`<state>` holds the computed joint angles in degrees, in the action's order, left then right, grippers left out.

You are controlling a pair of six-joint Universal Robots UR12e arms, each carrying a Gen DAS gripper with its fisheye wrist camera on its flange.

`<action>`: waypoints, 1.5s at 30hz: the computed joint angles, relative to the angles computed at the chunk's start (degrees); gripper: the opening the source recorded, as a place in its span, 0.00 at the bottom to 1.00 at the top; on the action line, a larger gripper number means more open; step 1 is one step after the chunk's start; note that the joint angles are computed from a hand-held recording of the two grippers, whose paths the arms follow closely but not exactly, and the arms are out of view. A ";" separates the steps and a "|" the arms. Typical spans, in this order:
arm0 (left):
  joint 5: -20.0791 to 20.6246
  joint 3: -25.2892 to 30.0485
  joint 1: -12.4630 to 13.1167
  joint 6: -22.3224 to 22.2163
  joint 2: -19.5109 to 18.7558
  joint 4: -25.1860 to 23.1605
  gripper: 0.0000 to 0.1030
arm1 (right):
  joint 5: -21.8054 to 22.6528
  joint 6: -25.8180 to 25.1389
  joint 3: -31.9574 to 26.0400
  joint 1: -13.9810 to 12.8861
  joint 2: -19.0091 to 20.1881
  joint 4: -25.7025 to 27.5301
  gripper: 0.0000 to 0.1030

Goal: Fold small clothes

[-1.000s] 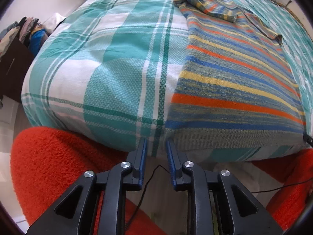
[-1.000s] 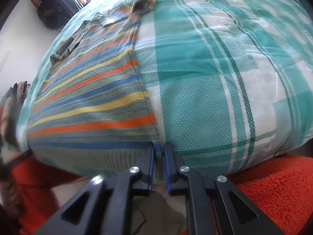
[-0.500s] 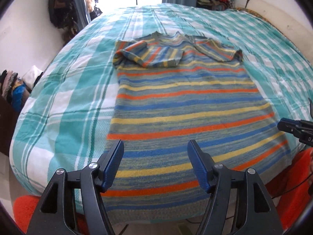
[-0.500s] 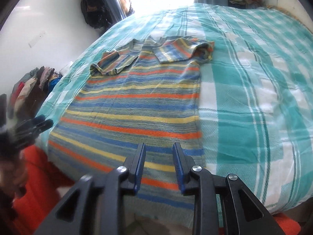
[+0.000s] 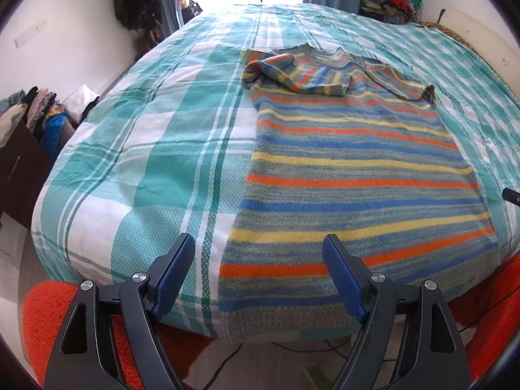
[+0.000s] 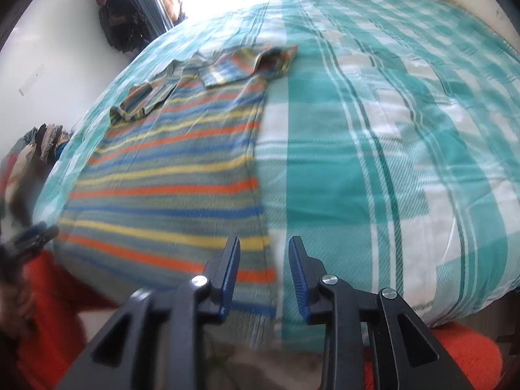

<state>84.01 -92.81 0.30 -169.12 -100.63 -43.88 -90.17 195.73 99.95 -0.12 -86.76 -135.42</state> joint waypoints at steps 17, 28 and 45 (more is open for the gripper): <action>12.93 1.97 -2.86 -6.57 -1.39 -5.22 0.80 | -9.88 3.54 -4.60 -5.90 11.20 -6.93 1.00; 20.65 4.19 -4.16 -12.58 -2.72 -8.43 0.80 | -9.73 3.57 -4.69 -5.94 11.23 -6.63 1.00; 17.49 3.32 -4.74 -11.02 -2.40 -5.12 0.80 | -9.71 3.58 -4.74 -5.95 11.26 -6.62 1.00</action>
<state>101.51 -89.49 -4.44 -180.14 -103.03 -49.01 -99.87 199.31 95.21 -6.08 -75.50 -142.04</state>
